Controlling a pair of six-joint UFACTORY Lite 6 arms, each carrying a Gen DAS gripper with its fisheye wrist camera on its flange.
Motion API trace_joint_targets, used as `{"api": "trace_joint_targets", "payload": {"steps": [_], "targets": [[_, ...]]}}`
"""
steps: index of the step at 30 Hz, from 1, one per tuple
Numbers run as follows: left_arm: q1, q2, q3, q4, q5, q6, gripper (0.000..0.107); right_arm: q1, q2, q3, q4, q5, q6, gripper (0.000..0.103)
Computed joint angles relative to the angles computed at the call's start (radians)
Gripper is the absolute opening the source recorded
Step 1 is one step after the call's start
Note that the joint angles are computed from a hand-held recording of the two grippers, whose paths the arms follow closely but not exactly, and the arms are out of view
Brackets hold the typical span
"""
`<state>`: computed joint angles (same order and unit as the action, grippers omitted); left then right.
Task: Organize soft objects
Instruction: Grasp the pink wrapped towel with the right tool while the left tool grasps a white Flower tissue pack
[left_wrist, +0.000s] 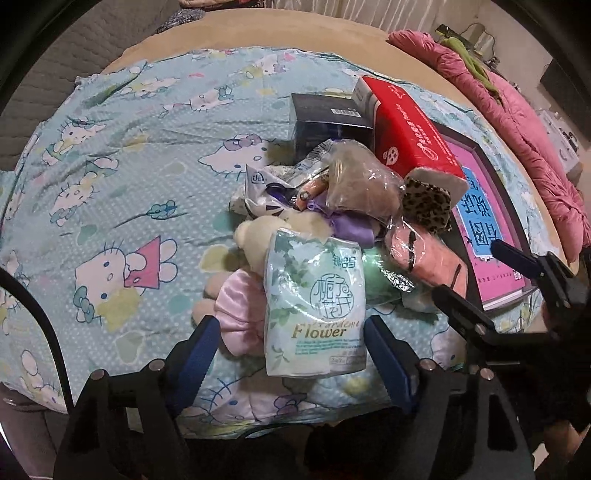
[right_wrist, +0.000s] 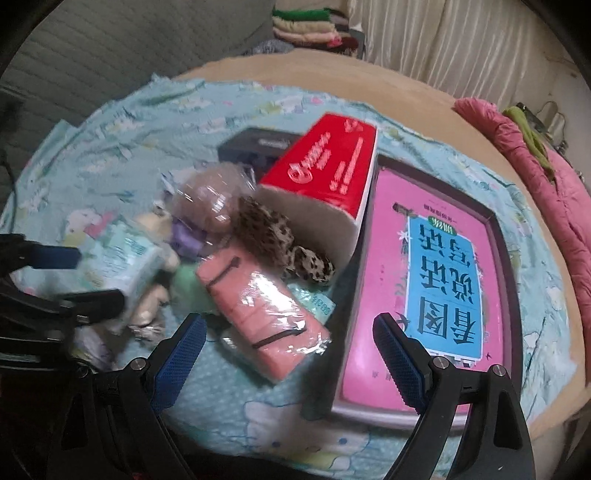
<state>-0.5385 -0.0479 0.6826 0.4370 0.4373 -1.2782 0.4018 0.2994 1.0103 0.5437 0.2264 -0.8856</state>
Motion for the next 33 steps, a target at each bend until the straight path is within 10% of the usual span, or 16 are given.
{"api": "trace_joint_targets", "payload": {"steps": [17,33], "targets": [[0.062,0.023,0.008,-0.206,-0.08,0.25,0.054,-0.002,0.087,0.043,0.28,0.042,-0.293,0.057],[0.137,-0.136,-0.062,-0.334,-0.108,0.38,0.036,-0.145,-0.062,-0.041,0.61,0.218,-0.53,0.051]]}}
